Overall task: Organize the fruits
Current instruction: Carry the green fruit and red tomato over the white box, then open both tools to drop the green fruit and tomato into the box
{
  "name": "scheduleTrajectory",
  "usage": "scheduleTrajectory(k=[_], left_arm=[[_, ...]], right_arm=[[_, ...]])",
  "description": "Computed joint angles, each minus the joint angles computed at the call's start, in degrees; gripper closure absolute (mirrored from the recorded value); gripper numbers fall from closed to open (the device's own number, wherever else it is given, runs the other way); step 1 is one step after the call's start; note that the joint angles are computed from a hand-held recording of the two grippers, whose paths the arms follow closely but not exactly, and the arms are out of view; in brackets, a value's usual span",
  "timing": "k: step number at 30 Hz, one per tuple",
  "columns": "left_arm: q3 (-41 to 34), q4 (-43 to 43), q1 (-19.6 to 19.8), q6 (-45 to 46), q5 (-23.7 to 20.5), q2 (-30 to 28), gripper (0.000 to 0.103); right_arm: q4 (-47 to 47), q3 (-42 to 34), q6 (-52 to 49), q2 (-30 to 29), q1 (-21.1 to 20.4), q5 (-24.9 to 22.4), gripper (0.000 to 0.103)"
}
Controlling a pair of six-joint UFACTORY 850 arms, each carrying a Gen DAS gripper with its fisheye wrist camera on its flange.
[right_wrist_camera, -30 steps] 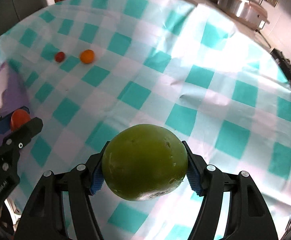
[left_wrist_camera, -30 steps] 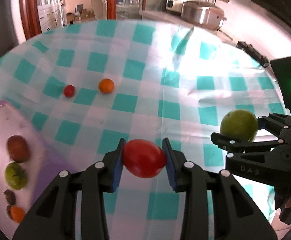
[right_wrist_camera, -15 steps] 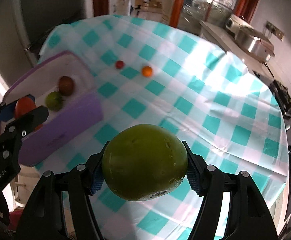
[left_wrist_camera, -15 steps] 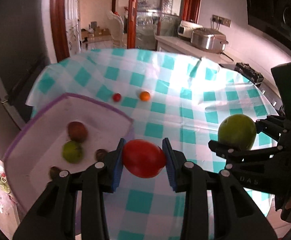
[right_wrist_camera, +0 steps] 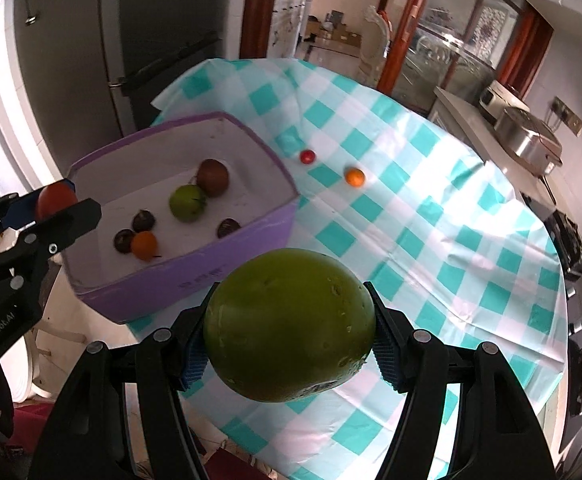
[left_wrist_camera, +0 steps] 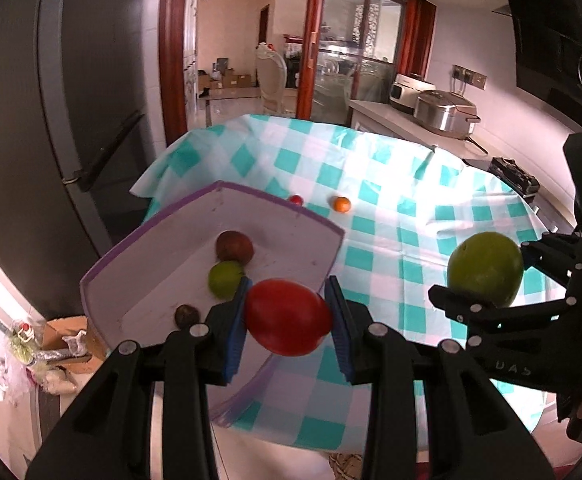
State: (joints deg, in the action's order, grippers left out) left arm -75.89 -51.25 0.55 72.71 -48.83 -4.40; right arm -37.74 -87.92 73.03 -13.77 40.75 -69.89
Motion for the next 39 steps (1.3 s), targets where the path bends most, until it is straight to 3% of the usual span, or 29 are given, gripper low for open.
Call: scheduleTrajectory(k=[6,12,15,18,20,24,27,33,39], left_arm=[[-1.0,2.5,1.3,-3.7,0.6,-2.0,0.066],[-4.4,9.2,-0.2,-12.3,3.0,-7.3,0.066],[-8.0,14.8,-1.5,-19.6,2.4,-11.5,0.066],[-12.8,20.4,-2.8,-29.4,-0.3,-16.8,0.066],[-15.1,23.6,-3.7,-34.2,-1.6,-19.7,0.066],[-19.4,29.7,-6.6,-41.4,-3.8,-24.7,0.066],[-21.9,35.2,-9.1,-44.6,-4.7,-27.4,0.066],[-28.6,42.1,-11.0,-51.1,-13.9,-33.2,0.065],[-30.0,44.9,-11.4,-54.3,-16.0,-34.4,0.064]], right_arm=[[2.0,-4.2,-5.4,-3.9,-1.0,1.5,0.037],[6.4,-7.4,-14.3,-8.1,-5.4,7.1,0.037],[13.0,-8.4,-20.5,-9.8,-9.5,14.9,0.037],[26.0,-8.0,-31.1,-11.0,-14.9,24.8,0.037],[32.5,-10.9,-39.2,-14.6,-18.1,25.7,0.037],[40.4,-20.7,-51.0,-23.9,-22.4,19.6,0.037],[42.3,-31.4,-59.0,-32.2,-23.4,10.0,0.037],[42.2,-49.8,-68.2,-45.2,-23.3,-5.4,0.037],[43.2,-58.9,-69.2,-50.8,-23.4,-11.3,0.037]])
